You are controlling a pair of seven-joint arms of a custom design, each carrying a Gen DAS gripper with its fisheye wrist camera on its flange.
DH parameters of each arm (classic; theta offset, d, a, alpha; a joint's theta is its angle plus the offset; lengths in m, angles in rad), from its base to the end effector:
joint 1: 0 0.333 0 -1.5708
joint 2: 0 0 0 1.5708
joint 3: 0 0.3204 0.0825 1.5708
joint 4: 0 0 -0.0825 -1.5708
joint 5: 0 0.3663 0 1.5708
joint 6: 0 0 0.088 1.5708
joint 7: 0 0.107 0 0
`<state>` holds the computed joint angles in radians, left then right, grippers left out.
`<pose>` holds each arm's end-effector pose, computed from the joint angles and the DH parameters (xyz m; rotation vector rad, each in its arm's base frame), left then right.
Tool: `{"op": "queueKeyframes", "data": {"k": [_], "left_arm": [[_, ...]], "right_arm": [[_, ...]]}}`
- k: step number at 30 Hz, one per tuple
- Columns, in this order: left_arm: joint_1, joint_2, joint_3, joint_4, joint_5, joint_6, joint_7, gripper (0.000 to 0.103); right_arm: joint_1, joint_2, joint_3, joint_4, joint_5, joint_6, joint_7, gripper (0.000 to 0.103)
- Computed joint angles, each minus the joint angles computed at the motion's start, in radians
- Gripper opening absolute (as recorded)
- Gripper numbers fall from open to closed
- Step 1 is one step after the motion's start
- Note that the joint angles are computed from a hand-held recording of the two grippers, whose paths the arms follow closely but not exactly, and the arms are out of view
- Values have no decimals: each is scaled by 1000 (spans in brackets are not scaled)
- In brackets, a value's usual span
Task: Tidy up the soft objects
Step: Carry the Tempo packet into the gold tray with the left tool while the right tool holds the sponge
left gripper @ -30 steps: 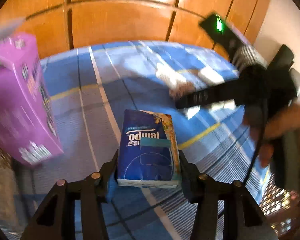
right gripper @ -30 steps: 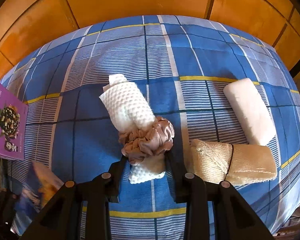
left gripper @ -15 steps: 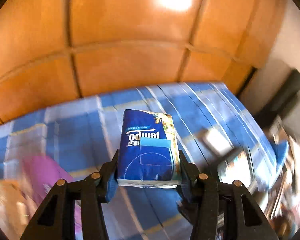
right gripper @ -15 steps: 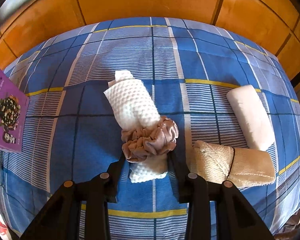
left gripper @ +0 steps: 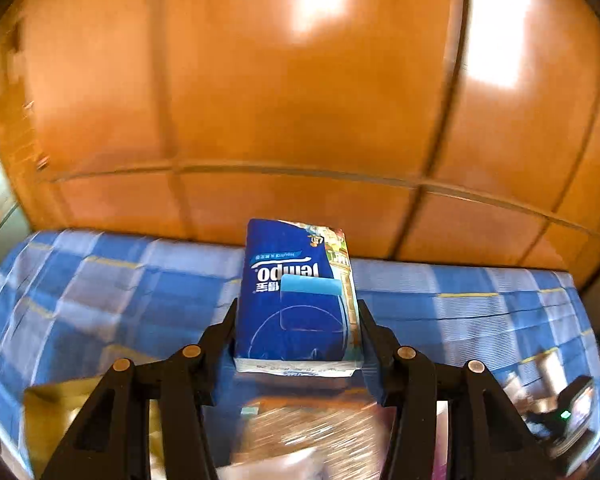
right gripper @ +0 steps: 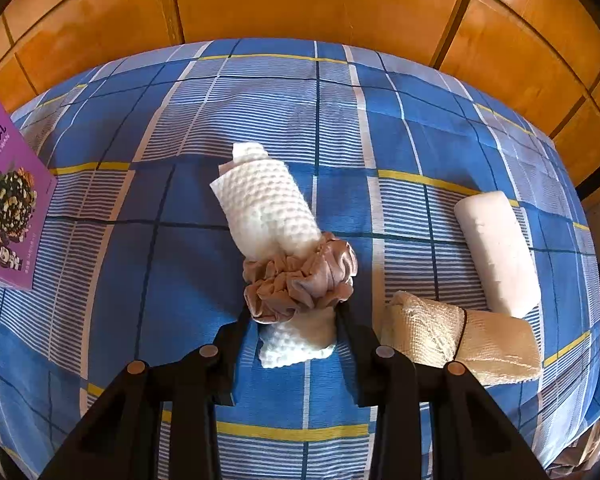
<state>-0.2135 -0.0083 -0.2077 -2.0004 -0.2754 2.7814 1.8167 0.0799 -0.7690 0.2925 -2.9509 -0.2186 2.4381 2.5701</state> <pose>0.5388 -0.2285 0.5650 -1.3868 2.2100 -0.9977 0.2815 0.0965 0.3893 -1.4513 2.5348 -0.5740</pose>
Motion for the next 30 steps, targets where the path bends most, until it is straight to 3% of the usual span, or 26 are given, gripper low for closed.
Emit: {"op": "queueKeyframes", "data": {"k": [4, 9, 13, 16, 21, 30], "left_arm": [[24, -98, 76, -151, -179, 51, 167, 52], [-8, -213, 194, -317, -366, 85, 346, 52], [-51, -304, 283, -462, -450, 155, 441, 52], [-71, -376, 339, -569, -446, 209, 448, 52], [-50, -450, 372, -696, -372, 288, 391, 52], [-21, -448, 415, -756, -251, 353, 306, 53]], "right_arm": [[12, 9, 41, 23, -15, -36, 27, 37], [32, 32, 76, 51, -68, -85, 62, 37], [50, 55, 81, 70, -110, -112, 86, 37], [65, 71, 84, 85, -133, -135, 106, 37], [79, 98, 81, 102, -183, -163, 123, 37], [127, 144, 84, 143, -243, -233, 179, 37]]}}
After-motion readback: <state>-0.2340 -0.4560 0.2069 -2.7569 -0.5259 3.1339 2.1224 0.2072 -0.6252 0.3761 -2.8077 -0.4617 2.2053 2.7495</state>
